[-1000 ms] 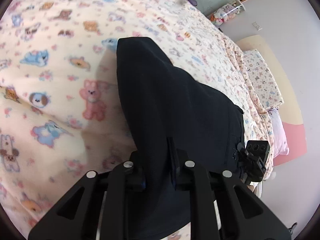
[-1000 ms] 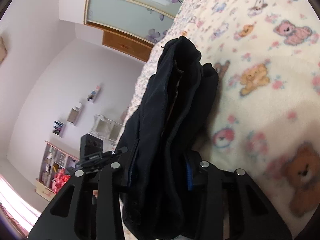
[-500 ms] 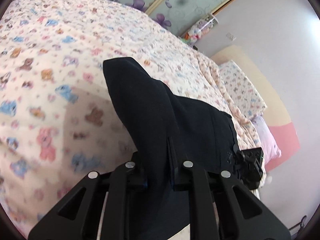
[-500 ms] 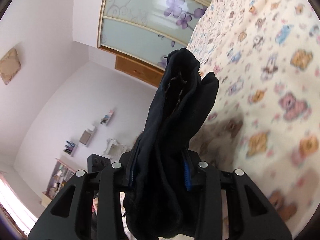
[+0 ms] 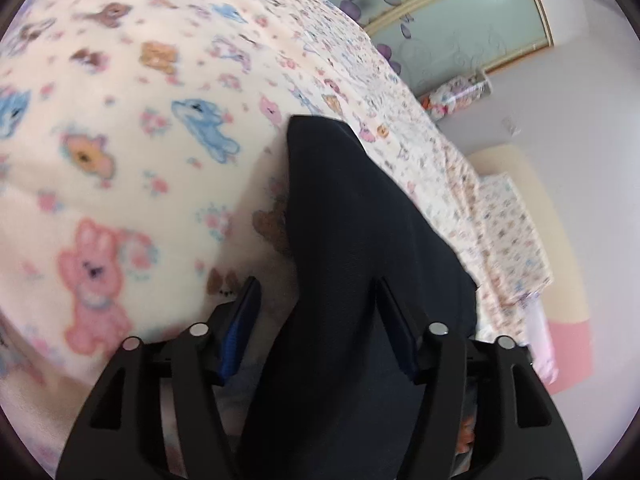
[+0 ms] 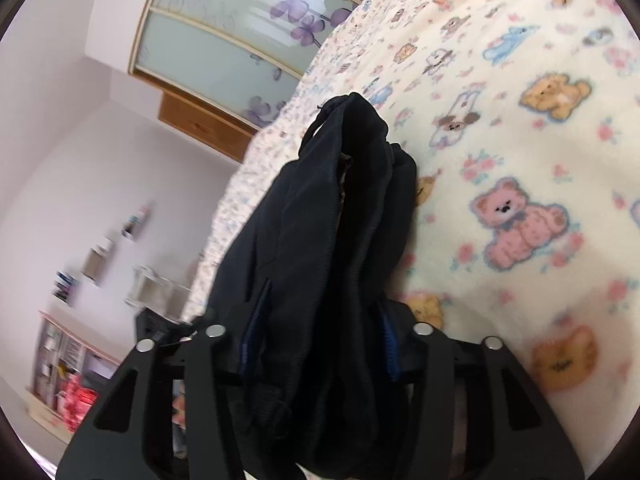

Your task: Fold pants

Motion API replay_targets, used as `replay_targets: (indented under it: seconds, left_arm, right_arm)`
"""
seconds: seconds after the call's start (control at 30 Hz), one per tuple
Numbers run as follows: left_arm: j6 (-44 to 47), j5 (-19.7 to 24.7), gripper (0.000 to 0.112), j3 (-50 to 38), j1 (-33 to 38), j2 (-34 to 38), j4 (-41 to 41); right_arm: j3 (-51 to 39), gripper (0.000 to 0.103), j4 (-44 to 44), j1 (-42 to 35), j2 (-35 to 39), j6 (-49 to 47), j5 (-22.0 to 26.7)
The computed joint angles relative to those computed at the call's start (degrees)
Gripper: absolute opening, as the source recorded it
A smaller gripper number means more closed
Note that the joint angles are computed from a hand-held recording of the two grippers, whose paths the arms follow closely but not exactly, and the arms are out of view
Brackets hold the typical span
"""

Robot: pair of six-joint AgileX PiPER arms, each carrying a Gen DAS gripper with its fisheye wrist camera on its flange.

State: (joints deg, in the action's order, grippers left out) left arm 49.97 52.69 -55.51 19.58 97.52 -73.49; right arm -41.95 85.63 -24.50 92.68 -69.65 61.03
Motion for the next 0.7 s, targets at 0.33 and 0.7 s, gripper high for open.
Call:
replay_targets:
  seconds: [0.33, 0.7]
  left_arm:
    - [4.8, -3.7, 0.101, 2.5, 4.8, -17.1, -2.6]
    - [0.0, -12.0, 0.101, -1.3, -11.0, -4.3, -3.9]
  right_arm:
    - [2.4, 0.061, 6.5, -5.5, -11.0, 1.1, 1.9]
    - [-5.5, 0.071, 4.3, 9.8, -2.8, 5.7, -10.1]
